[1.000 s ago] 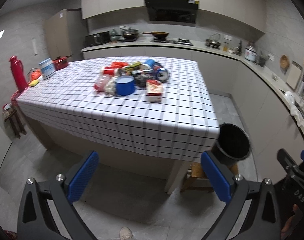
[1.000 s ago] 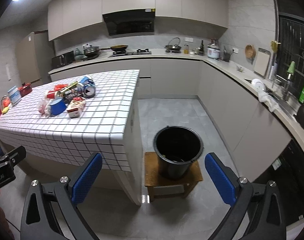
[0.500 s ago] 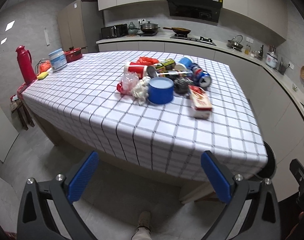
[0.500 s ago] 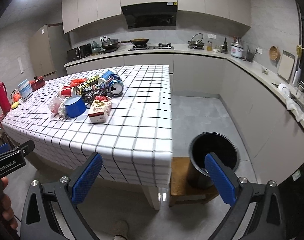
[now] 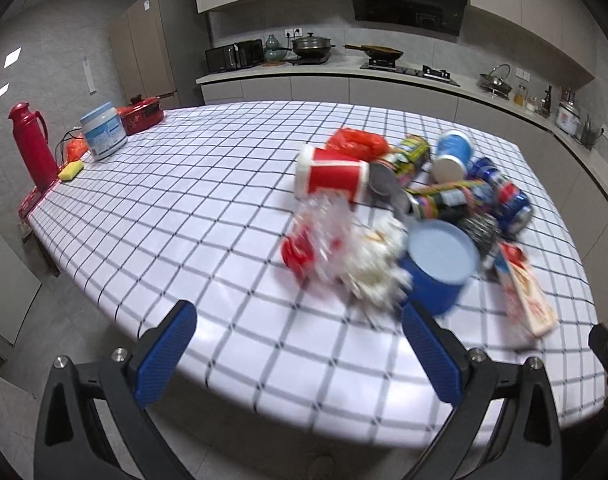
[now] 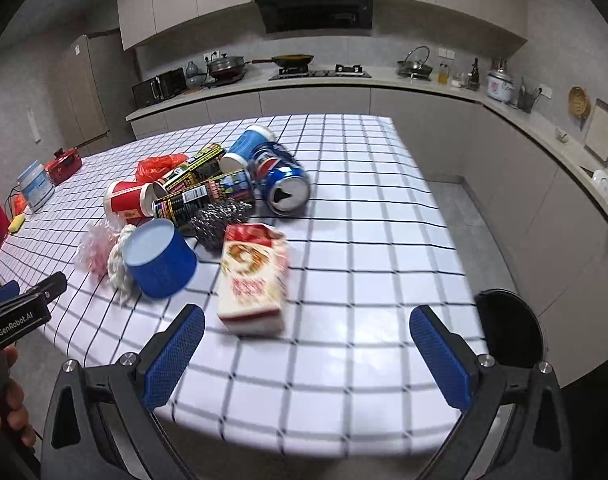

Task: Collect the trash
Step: 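Grasp the plastic bag with left tool while right tool grasps the milk carton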

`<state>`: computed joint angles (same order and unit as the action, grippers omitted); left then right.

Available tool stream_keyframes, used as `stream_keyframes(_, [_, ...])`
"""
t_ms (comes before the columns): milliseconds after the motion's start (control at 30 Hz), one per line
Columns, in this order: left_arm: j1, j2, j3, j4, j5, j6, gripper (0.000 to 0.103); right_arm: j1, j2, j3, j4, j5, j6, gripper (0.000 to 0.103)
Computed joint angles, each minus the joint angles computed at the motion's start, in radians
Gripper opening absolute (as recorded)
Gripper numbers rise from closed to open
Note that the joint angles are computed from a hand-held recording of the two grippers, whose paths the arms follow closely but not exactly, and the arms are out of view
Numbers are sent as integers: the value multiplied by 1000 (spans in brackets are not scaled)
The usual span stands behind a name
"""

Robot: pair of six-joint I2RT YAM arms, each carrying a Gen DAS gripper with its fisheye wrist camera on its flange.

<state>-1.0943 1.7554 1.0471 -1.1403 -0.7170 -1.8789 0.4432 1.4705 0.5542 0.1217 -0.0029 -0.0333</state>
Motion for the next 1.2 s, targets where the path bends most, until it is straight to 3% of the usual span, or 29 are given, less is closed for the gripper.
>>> stream_keyframes(300, [242, -159, -230, 362, 13, 378, 103, 100, 324, 205, 19, 95, 90, 103])
stream_keyframes(667, [375, -206, -318, 642, 60, 704, 102, 120, 438, 321, -23, 137, 130, 103])
stream_keyframes(867, [417, -293, -435, 820, 134, 797, 80, 124, 482, 363, -48, 134, 132, 103])
stream_keyframes(1000, [395, -303, -429, 807, 124, 805, 59, 125, 488, 366, -46, 131, 131, 103])
stream_keyframes(1200, [394, -322, -429, 727, 113, 763, 62, 116, 502, 376, -57, 117, 134, 103])
